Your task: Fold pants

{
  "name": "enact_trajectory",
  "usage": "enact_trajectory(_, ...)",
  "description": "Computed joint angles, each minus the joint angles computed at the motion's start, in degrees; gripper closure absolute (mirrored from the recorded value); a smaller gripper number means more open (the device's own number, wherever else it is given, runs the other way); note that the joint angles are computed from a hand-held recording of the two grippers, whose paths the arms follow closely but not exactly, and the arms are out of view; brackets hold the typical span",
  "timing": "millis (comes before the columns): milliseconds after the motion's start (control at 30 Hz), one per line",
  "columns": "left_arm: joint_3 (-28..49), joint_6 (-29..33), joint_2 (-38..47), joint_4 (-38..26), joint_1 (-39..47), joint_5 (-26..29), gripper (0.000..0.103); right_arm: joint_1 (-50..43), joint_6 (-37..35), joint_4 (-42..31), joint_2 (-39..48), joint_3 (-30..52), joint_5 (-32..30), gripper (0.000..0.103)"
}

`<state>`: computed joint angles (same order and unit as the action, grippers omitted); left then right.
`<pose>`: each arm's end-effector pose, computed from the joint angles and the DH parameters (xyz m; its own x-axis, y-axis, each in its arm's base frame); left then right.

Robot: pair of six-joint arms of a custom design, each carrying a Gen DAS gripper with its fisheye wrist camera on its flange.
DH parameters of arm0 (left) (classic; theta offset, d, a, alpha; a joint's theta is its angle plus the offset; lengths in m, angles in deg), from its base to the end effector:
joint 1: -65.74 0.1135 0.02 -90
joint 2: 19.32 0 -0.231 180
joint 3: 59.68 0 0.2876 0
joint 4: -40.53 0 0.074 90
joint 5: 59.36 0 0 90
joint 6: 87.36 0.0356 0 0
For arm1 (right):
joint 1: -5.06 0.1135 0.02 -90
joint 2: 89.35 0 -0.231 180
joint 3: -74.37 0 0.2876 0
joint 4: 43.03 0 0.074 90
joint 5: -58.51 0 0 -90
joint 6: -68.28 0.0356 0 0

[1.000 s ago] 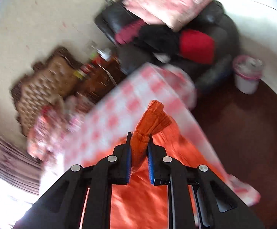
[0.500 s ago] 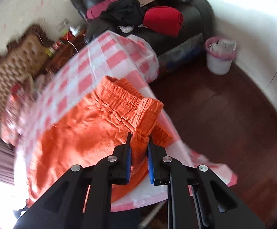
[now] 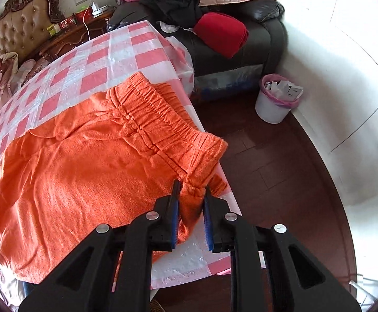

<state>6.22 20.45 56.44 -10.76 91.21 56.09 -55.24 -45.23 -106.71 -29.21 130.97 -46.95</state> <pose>0.2754 0.1142 0.1952 -0.8144 -0.0820 -0.5745 0.0504 0.9762 -0.2108 0.1242 -0.1985 0.1962 -0.7325 0.5081 -0.4531 0.5386 0.8396 0.0709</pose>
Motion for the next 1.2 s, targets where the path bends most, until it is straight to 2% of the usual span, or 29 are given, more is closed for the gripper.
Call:
enact_trajectory(33,1.81,0.24,2.72,-0.23,-1.2,-0.5,0.049,-0.29,-0.15,-0.03,0.21,0.06,-0.18,0.085)
enact_trajectory(67,3.28,0.5,5.01,-0.34,-2.46,-1.79,0.061,-0.2,-0.06,-0.21,-0.01,0.06,-0.08,0.085)
enact_trajectory(100,4.98,1.28,7.44,-1.36,-3.74,-2.96,0.092,-0.02,0.01,-0.2,-0.13,0.01,0.14,0.085)
enact_trajectory(133,6.73,2.02,9.69,-2.57,-4.89,-3.85,0.099,0.21,0.04,-0.14,-0.24,-0.05,0.45,0.085)
enact_trajectory(233,8.63,2.63,10.6,-3.07,-5.07,-4.57,0.1,1.19,0.46,-0.15,-0.27,0.08,1.41,0.084)
enact_trajectory(333,9.78,-0.27,7.05,-3.2,-0.8,-0.45,0.1,1.2,0.5,-1.96,-1.33,0.95,0.74,0.084)
enact_trajectory(400,10.84,-2.01,8.05,-2.94,0.71,-1.85,0.1,0.9,-0.87,-3.77,-4.46,0.76,-1.69,0.084)
enact_trajectory(467,11.79,-2.07,11.89,-3.24,0.15,-5.65,0.099,2.51,-1.08,-3.56,-5.34,-0.26,-0.77,0.085)
enact_trajectory(533,13.51,-2.39,16.03,-5.2,0.49,-5.2,0.09,4.65,-0.18,-1.63,-4.88,-1.91,1.58,0.084)
enact_trajectory(567,13.83,-2.9,16.8,-6.04,1.48,-3.07,0.071,5.12,0.21,-0.83,-4.92,-2.6,2.28,0.084)
enact_trajectory(600,14.06,-3.65,17.33,-6.55,3.26,0.94,0.044,5.15,0.29,-0.34,-5.39,-3.14,2.38,0.084)
enact_trajectory(633,14.42,-4.3,17.95,-7.07,4.78,4.22,0.033,4.69,0.03,-0.54,-5.63,-3.21,1.89,0.084)
enact_trajectory(667,15.24,-4.71,19.24,-8.07,5.75,6.01,0.027,4.35,-0.18,-0.68,-5.52,-3.14,1.56,0.085)
enact_trajectory(733,17.33,-5.14,23.0,-10.03,6.9,7.37,0.027,4.27,-0.82,-0.38,-5.2,-3.21,1.69,0.085)
enact_trajectory(767,18.22,-5.03,24.83,-10.79,7.14,7.6,0.03,4.52,-0.99,-0.2,-5.14,-3.19,2.05,0.085)
enact_trajectory(833,20.13,-3.07,28.64,-13.82,7.61,11.22,0.056,5.86,-0.38,0.4,-5.45,-3.36,3.6,0.085)
enact_trajectory(867,20.0,-3.02,28.48,-13.7,8.13,13.14,0.085,6.91,0.13,1.12,-6.24,-3.95,4.89,0.085)
enact_trajectory(900,19.92,-3.07,27.64,-13.2,7.82,12.8,0.099,8.3,1.06,2.27,-7.19,-4.85,6.49,0.085)
enact_trajectory(1000,21.72,-2.83,25.5,-12.16,3.34,9.25,0.099,10.33,4.33,4.25,-9.42,-6.9,9.84,0.086)
enact_trajectory(1100,27.06,-7.39,27.12,-9.61,-3.83,4.03,0.099,12.1,6.56,6.17,-10.8,-8.25,13.23,0.087)
enact_trajectory(1200,34.42,-12.68,32.24,-8.23,-9.01,-1.5,0.099,12.51,9.2,10.19,-9.52,-8.78,16.0,0.087)
